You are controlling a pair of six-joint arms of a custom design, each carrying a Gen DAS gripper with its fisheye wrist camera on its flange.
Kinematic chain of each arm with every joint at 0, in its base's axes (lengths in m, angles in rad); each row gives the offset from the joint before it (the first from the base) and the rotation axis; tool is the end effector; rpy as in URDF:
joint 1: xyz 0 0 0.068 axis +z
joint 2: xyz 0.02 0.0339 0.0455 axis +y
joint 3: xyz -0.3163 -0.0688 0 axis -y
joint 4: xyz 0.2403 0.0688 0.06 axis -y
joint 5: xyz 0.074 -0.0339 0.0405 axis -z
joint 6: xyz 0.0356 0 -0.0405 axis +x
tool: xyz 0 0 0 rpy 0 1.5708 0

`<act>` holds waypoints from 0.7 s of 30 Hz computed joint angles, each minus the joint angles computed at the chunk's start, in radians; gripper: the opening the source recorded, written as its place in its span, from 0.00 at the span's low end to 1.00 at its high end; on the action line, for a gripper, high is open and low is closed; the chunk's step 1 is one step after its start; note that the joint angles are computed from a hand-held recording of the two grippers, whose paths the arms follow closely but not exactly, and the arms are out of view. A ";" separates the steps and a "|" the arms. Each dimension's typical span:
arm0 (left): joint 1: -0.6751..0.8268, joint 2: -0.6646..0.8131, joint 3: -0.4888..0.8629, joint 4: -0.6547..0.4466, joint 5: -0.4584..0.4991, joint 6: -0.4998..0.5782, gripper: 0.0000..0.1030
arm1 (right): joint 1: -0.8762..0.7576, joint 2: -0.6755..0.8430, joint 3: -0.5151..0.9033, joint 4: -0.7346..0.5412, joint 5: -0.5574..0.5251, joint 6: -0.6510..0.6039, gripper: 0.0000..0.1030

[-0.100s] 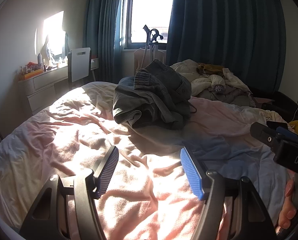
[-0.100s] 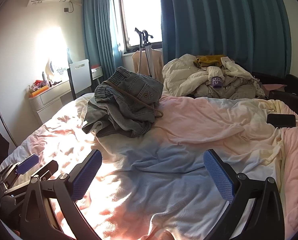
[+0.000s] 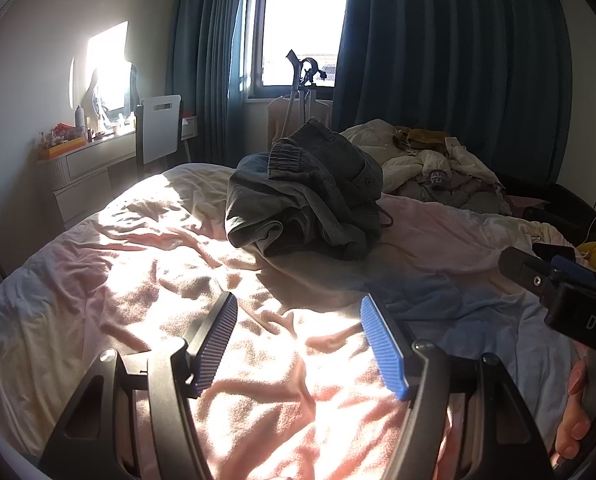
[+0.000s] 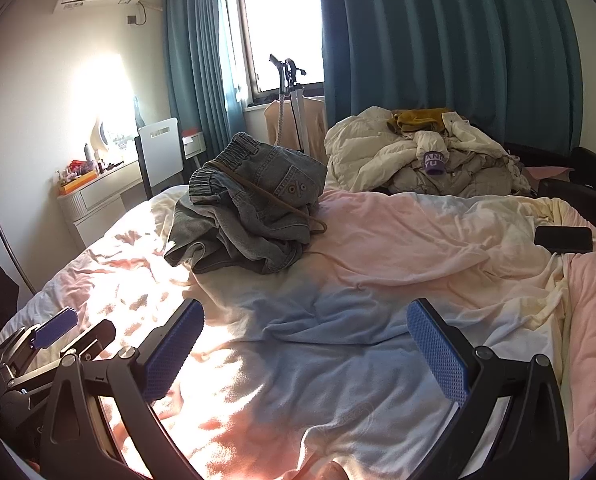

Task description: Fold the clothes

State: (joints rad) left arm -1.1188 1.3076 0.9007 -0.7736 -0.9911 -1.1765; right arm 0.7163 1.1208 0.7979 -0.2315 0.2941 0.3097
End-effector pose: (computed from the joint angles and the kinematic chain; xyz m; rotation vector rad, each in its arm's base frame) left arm 0.1219 -0.1828 0.2924 -0.2837 2.0840 0.0873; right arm 0.1736 0.1375 0.3221 -0.2551 2.0980 0.3040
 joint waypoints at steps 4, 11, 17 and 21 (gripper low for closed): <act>-0.003 -0.010 -0.016 0.009 0.003 -0.002 0.64 | 0.006 0.002 -0.006 0.009 0.011 0.002 1.00; 0.010 -0.009 -0.019 0.042 0.016 0.028 0.64 | 0.000 -0.002 0.000 -0.002 0.005 0.004 1.00; 0.014 -0.013 -0.023 0.052 0.019 0.033 0.64 | -0.005 0.005 -0.002 0.006 0.002 0.000 1.00; 0.014 -0.011 -0.021 0.047 0.020 0.029 0.64 | -0.002 0.005 0.001 0.000 0.003 0.002 1.00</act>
